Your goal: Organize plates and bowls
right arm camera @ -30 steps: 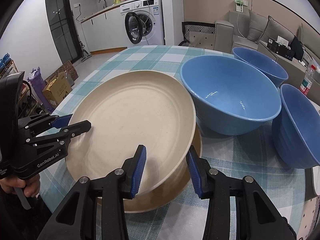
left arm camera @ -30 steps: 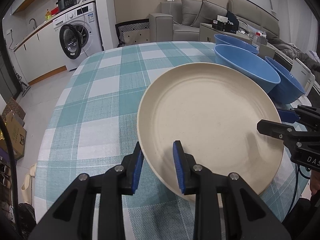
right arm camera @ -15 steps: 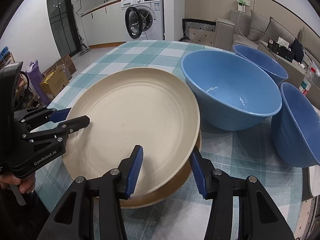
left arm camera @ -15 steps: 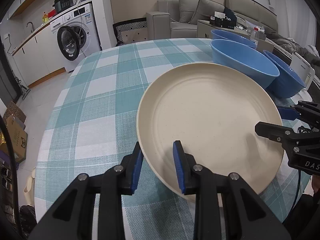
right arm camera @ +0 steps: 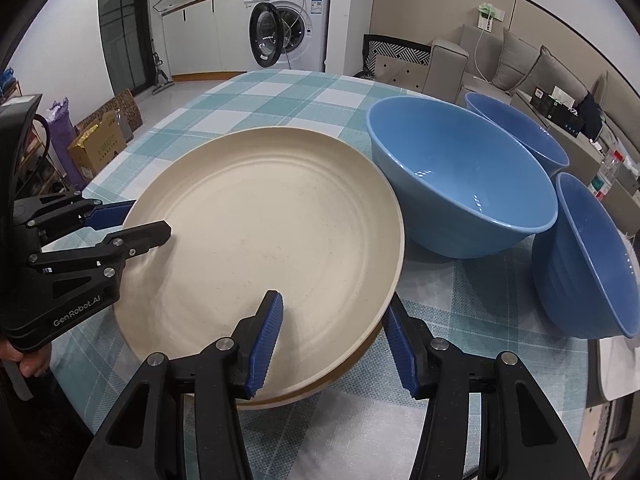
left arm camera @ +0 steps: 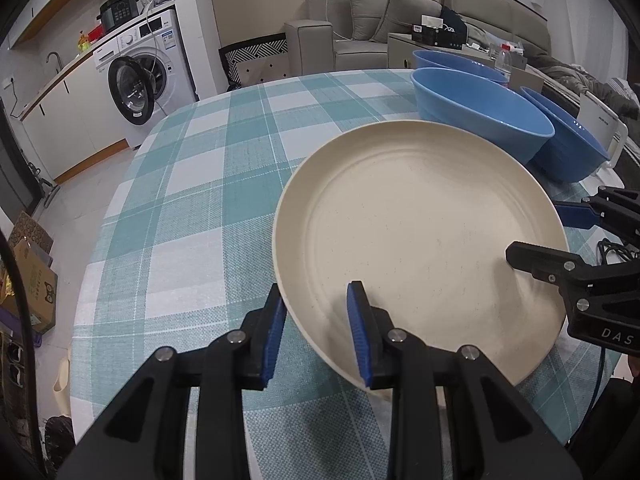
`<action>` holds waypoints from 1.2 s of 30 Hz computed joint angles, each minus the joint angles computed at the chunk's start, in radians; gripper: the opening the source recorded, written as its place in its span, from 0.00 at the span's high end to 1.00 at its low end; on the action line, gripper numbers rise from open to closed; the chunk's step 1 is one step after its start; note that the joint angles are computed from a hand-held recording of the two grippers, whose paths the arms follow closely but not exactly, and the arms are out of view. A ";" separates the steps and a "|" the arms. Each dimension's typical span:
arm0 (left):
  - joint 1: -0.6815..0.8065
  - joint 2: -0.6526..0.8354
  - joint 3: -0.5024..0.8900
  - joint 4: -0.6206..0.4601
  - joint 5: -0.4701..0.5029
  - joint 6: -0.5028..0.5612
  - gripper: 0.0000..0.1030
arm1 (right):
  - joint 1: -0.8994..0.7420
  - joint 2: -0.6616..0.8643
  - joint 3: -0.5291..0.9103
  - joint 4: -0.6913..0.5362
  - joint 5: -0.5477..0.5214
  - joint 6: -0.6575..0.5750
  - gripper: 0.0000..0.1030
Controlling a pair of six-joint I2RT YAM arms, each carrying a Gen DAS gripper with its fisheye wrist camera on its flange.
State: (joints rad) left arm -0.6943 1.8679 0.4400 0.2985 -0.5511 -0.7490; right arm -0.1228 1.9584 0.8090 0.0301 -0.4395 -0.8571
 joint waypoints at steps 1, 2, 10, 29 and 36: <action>-0.002 0.004 0.005 -0.005 -0.004 0.001 0.72 | 0.000 0.001 0.000 0.004 0.002 0.001 0.49; -0.005 0.007 0.008 -0.010 -0.008 0.001 0.72 | 0.000 0.002 0.000 0.005 0.002 0.000 0.49; -0.015 0.016 0.025 -0.039 -0.016 0.006 0.69 | 0.011 -0.002 -0.023 0.038 0.026 -0.013 0.42; 0.004 0.038 0.031 -0.038 0.006 0.014 0.57 | 0.016 0.040 -0.006 0.038 0.033 -0.025 0.31; 0.017 0.032 0.015 -0.014 0.024 0.019 0.55 | 0.021 0.039 -0.018 0.050 0.030 -0.018 0.27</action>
State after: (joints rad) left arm -0.6775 1.8994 0.4555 0.2848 -0.5271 -0.7297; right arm -0.1013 1.9971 0.7913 0.0800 -0.4099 -0.8751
